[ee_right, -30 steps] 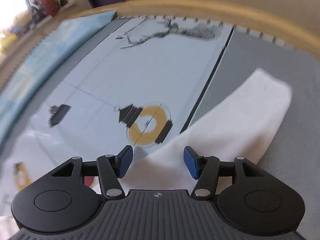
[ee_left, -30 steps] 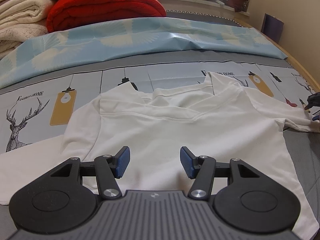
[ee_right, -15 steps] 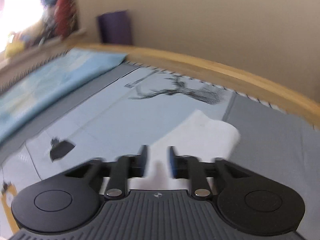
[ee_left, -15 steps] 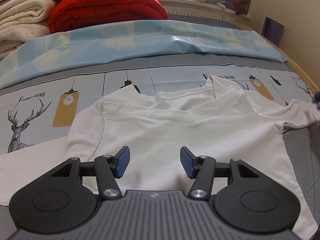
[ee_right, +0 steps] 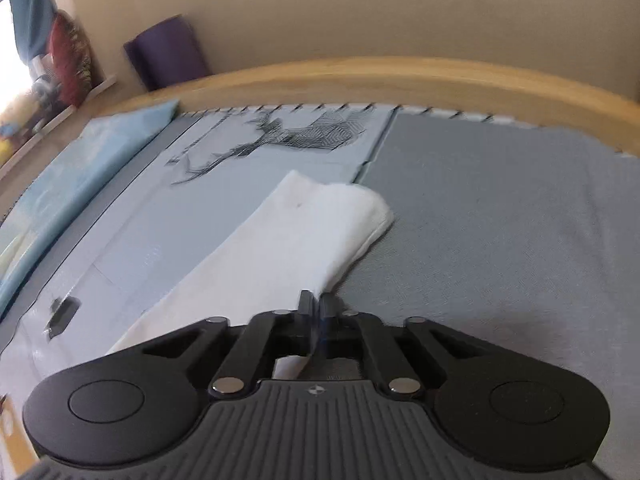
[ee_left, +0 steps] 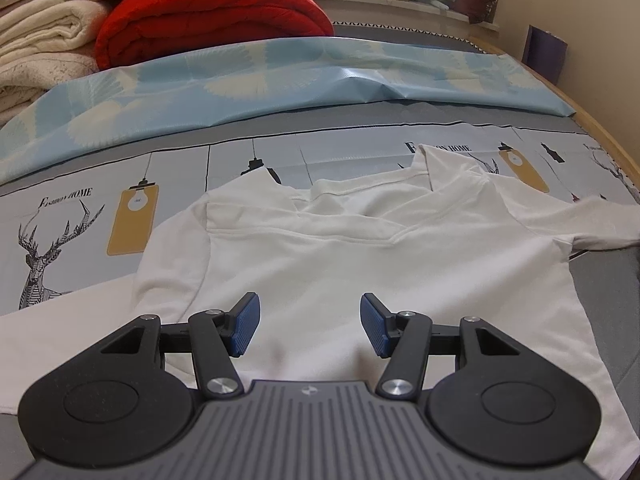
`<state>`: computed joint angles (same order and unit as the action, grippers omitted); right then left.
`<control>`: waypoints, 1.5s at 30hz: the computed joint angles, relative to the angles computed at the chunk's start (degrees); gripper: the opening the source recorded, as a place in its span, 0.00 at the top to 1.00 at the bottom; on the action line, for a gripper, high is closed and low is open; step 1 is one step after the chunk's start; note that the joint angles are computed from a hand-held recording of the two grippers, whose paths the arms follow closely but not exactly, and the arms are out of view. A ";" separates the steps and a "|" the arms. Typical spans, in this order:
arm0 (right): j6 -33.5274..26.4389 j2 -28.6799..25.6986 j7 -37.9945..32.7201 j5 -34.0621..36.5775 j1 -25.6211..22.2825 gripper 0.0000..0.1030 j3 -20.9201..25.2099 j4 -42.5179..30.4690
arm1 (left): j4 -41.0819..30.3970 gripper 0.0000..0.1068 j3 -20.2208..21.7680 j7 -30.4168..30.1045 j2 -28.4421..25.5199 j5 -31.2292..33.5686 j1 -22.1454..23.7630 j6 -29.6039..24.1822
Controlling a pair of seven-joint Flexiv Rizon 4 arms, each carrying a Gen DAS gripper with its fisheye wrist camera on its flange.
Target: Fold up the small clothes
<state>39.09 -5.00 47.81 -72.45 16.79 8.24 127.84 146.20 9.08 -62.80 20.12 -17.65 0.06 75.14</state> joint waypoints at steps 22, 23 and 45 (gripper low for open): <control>-5.28 13.73 -17.03 9.06 11.52 0.61 11.50 -1.58 | 3.50 0.60 8.56 5.42 19.44 1.74 9.16 -19.28; -2.70 14.12 -17.84 8.44 12.06 0.61 12.13 -1.84 | 3.52 0.60 9.48 5.71 22.75 2.83 10.19 -22.98; 3.81 12.60 -25.15 42.05 26.38 0.60 20.35 4.40 | 5.12 0.60 23.86 5.42 55.15 26.48 33.54 -69.69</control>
